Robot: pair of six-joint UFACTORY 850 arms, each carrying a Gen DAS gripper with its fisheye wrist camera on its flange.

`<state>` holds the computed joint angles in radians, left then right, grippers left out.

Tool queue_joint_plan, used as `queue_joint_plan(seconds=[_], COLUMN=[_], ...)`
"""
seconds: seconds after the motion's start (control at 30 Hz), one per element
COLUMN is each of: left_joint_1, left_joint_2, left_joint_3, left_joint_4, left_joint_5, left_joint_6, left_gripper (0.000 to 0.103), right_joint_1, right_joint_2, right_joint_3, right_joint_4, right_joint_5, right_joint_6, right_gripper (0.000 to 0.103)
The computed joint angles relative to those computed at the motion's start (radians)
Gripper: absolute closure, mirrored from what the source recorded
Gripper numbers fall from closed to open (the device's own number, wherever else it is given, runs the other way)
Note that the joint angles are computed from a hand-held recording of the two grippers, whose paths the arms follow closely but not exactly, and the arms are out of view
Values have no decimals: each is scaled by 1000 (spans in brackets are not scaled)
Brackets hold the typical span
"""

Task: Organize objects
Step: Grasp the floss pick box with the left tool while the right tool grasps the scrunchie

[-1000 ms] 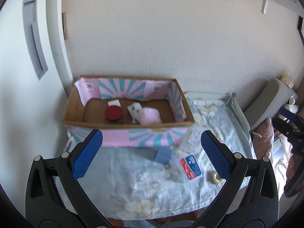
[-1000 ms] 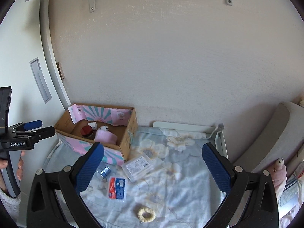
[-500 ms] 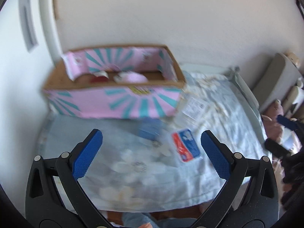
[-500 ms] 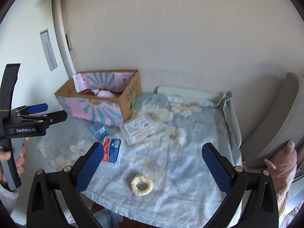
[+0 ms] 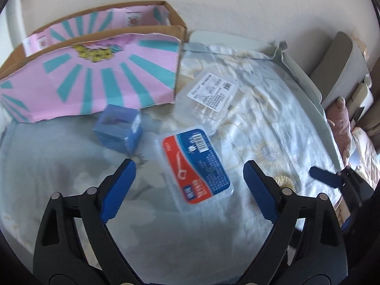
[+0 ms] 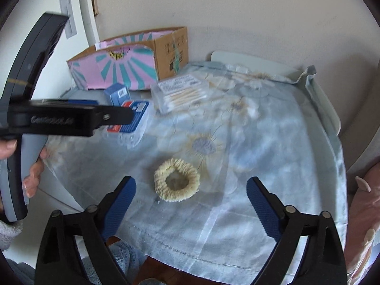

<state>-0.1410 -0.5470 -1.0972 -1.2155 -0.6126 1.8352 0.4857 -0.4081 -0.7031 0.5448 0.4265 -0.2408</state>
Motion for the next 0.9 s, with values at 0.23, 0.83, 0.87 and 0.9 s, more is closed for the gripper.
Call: queue_joint_plan(seconds=[0.23,0.83,0.87,0.9], left_joint_1=[-32,-50,-50,-47], left_joint_2=[-33,-34,-34,-33], left_joint_3=[-27,-20,-20,-19], left_joint_4=[17,18,15,8], left_joint_5=[8,81,82,80], left_joint_6=[-16,27,29,35], left_gripper=[17,50,50,50], right_joint_1=[0,-9,-10,-11], right_joint_2=[-40,-41,-40,-39], right_joint_3=[-24,-32,-32,-32], right_joint_4=[-72,-62,-66,-74], right_joint_5=[-2,-6,-6,-7], right_joint_6=[37,-20,-16,-6], right_gripper=[31,71,72,73])
